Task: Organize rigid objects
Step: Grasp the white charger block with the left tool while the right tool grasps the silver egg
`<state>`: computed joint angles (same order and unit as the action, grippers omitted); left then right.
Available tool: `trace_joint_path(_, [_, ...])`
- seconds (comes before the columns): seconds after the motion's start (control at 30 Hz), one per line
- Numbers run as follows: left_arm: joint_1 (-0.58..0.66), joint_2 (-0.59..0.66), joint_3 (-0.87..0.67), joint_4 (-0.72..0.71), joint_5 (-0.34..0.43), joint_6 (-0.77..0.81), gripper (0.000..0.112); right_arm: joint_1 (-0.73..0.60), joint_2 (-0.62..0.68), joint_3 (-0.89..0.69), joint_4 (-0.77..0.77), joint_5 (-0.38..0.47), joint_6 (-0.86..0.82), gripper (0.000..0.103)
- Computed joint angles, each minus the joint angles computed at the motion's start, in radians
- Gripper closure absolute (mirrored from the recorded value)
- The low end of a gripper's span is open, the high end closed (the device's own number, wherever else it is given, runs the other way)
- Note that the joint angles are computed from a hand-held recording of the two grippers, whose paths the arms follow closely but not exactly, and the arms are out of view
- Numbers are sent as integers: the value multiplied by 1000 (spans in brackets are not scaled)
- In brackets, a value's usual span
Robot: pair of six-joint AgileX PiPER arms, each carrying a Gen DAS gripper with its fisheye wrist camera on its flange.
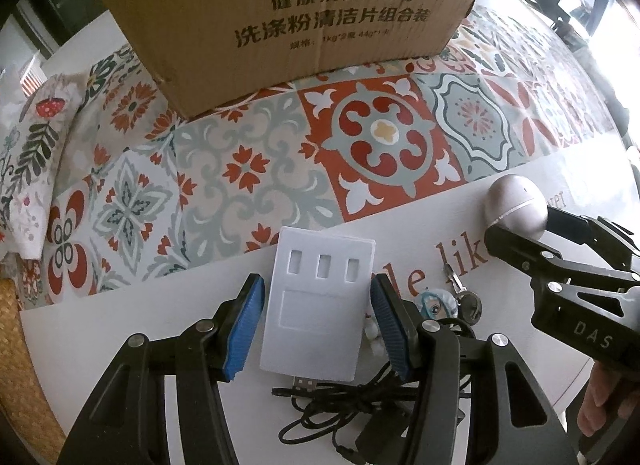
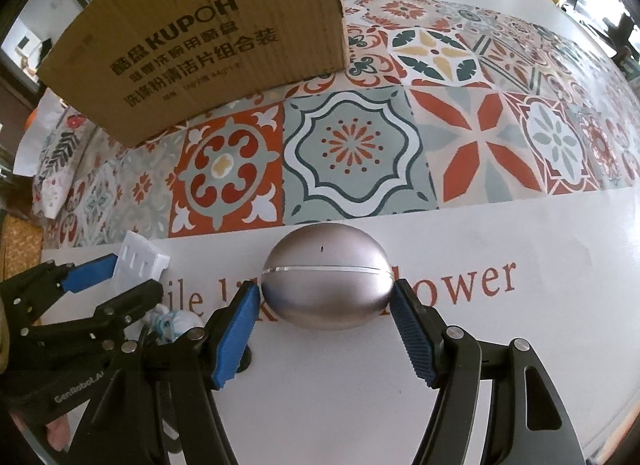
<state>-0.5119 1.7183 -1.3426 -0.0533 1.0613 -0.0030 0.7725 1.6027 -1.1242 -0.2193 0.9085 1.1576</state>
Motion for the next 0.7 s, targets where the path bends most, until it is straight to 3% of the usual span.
trace_joint_path(0.7, [-2,-42,48,11,-31,-37,64,-12,-22,29,-43,-46,24,37])
